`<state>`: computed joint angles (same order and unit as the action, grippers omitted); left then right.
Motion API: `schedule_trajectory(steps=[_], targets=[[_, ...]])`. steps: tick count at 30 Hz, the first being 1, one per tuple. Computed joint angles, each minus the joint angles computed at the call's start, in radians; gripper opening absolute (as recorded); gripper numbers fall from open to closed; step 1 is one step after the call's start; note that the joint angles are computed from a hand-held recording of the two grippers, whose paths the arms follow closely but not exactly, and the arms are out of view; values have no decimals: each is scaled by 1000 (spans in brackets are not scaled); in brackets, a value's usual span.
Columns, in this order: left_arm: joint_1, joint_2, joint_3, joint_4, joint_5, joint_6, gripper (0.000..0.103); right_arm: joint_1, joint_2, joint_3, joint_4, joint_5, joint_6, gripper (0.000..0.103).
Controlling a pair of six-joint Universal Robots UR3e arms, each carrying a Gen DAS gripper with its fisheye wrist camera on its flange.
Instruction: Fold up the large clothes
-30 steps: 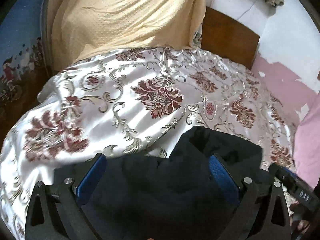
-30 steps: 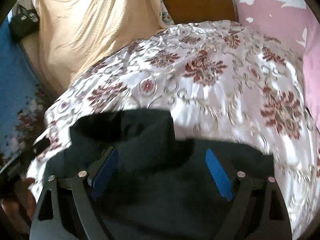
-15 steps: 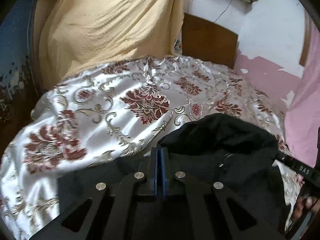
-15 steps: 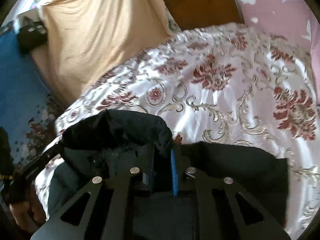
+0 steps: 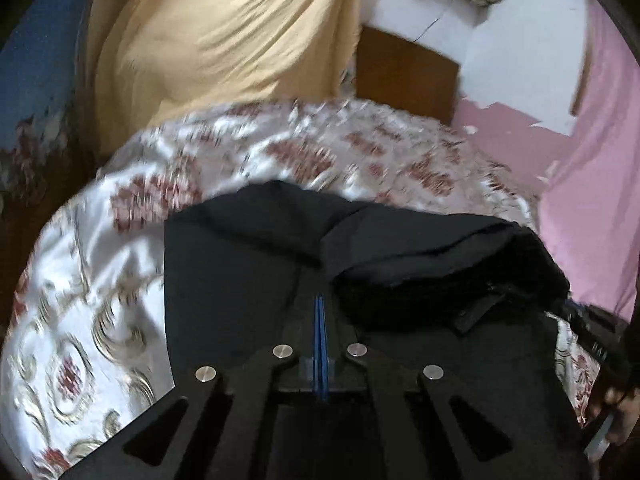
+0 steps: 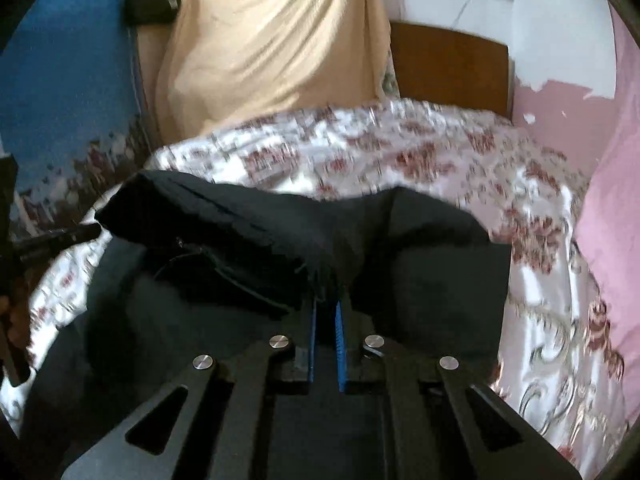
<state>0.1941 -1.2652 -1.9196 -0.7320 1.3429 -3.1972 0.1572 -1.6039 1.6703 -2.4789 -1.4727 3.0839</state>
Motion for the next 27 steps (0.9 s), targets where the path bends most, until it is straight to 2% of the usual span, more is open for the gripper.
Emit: schedule_trajectory(steps=[4, 6, 8, 10, 14, 15, 17, 19, 21, 23, 24, 26, 27], targets=[[32, -92, -37, 79, 4, -39, 1, -14, 79, 47, -66, -29, 27, 6], [79, -89, -75, 108, -74, -36, 1, -19, 117, 76, -124, -43, 28, 6], [114, -73, -99, 109, -126, -8, 2, -12, 152, 108, -188, -56, 31, 6], [131, -46, -107, 86, -140, 26, 2, 4, 150, 161, -264, -69, 26, 6], [185, -2, -71, 56, -185, 17, 2, -22, 91, 213, -312, -13, 23, 6], [193, -14, -45, 100, -207, -10, 2, -23, 78, 216, -307, -10, 17, 6], [149, -85, 46, 145, -192, -37, 2, -15, 75, 185, -278, -25, -12, 6], [77, -186, 196, 118, -205, -30, 2, -8, 78, 145, -238, -36, -38, 5], [-1, -307, 359, 40, -229, 15, 2, 10, 90, 100, -185, -57, -51, 4], [-103, -457, 561, -90, -108, 52, 2, 17, 92, 78, -148, -68, -63, 4], [-132, -517, 626, -129, -55, 23, 2, 14, 84, 71, -121, -65, -74, 4], [-109, -541, 632, -125, -100, -37, 2, -4, 55, 69, -100, -44, -71, 4], [-90, -528, 592, -73, -129, -58, 2, -41, 31, 55, -74, 11, -62, 4]])
